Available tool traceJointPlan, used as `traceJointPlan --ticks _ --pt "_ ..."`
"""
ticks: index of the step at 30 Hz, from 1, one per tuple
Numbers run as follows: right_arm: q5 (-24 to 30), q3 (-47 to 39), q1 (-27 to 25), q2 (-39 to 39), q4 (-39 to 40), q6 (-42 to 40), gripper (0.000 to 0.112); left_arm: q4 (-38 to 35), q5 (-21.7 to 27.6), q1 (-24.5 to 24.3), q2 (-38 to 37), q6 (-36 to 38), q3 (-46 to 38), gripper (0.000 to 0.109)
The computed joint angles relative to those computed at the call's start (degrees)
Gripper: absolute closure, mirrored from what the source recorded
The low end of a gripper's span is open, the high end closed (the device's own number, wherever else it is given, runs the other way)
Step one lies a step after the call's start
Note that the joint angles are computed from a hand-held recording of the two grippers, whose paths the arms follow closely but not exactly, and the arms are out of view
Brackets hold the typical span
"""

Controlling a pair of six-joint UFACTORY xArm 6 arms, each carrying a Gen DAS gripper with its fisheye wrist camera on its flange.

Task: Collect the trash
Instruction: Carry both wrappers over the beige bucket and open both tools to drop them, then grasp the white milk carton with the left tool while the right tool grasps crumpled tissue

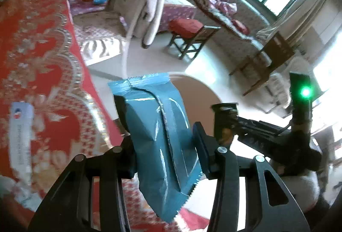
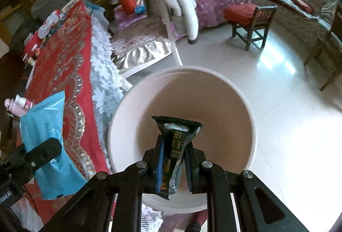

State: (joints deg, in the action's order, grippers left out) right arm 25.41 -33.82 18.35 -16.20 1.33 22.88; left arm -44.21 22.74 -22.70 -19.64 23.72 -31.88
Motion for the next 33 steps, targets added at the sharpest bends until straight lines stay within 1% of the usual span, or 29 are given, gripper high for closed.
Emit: traceJointPlan --ticks 1,2,3,5,8,11,14,18,20,21,24,26,29,30,33 --pt "-0.5 0.5 -0.4 -0.5 -0.9 1.0 0.064 -2.6 0.5 0.0 0.8 1.8 -0.6 0.064" --pt "-1.0 1.1 -0.7 -1.2 -1.5 1.7 0.061 -4.0 1.0 0.1 1.2 2.7 -1.0 0.060" --pt "-1.0 1.5 -1.0 -1.8 -1.9 2.1 0.061 -6.0 1.6 0.4 1.5 3.9 -1.3 0.058" --pt "-0.1 1.8 -1.0 -2.4 -2.3 2.1 0.061 -7.6 2.5 0.9 1.5 4.7 -1.6 0.054" --pt "1.0 2.1 -0.8 -3.1 -0.9 0.7 0.061 -7.2 2.6 1.1 1.0 3.9 -1.2 0.053" --pt "1.0 2.4 -0.3 -3.5 0.4 0.0 0.061 -6.0 3.1 1.9 -0.1 2.5 -0.6 0.053" --pt "0.8 2.2 1.1 -3.5 -0.1 0.3 0.061 -3.5 2.4 2.4 -2.0 0.4 0.8 0.053" --pt "0.6 1.4 3.0 -3.4 -1.1 0.7 0.061 3.7 0.7 3.7 -6.0 -5.2 3.7 0.053" --pt "0.2 0.9 4.0 -3.1 -1.1 1.1 0.061 6.1 0.4 4.6 -7.7 -6.9 4.9 0.053" --pt "0.1 0.5 4.6 -2.8 -1.0 1.2 0.061 8.7 0.4 5.5 -9.0 -8.8 5.7 0.053" --pt "-0.2 -1.0 6.6 -1.5 -1.4 1.9 0.061 13.3 -0.5 7.3 -11.8 -11.9 8.1 0.053" --pt "-0.3 -2.3 8.2 -0.3 -1.3 1.9 0.060 16.3 -0.2 9.4 -14.3 -13.7 9.7 0.053" --pt "-0.6 -4.0 10.1 1.6 -0.5 1.5 0.060 18.8 0.4 12.6 -17.4 -14.6 11.8 0.053" --pt "-0.9 -4.8 11.0 2.3 -0.3 1.5 0.060 19.5 0.4 13.2 -18.4 -15.2 12.6 0.053" --pt "-1.3 -7.0 13.4 4.6 0.4 1.2 0.060 20.7 2.0 16.9 -21.7 -15.1 14.3 0.053"
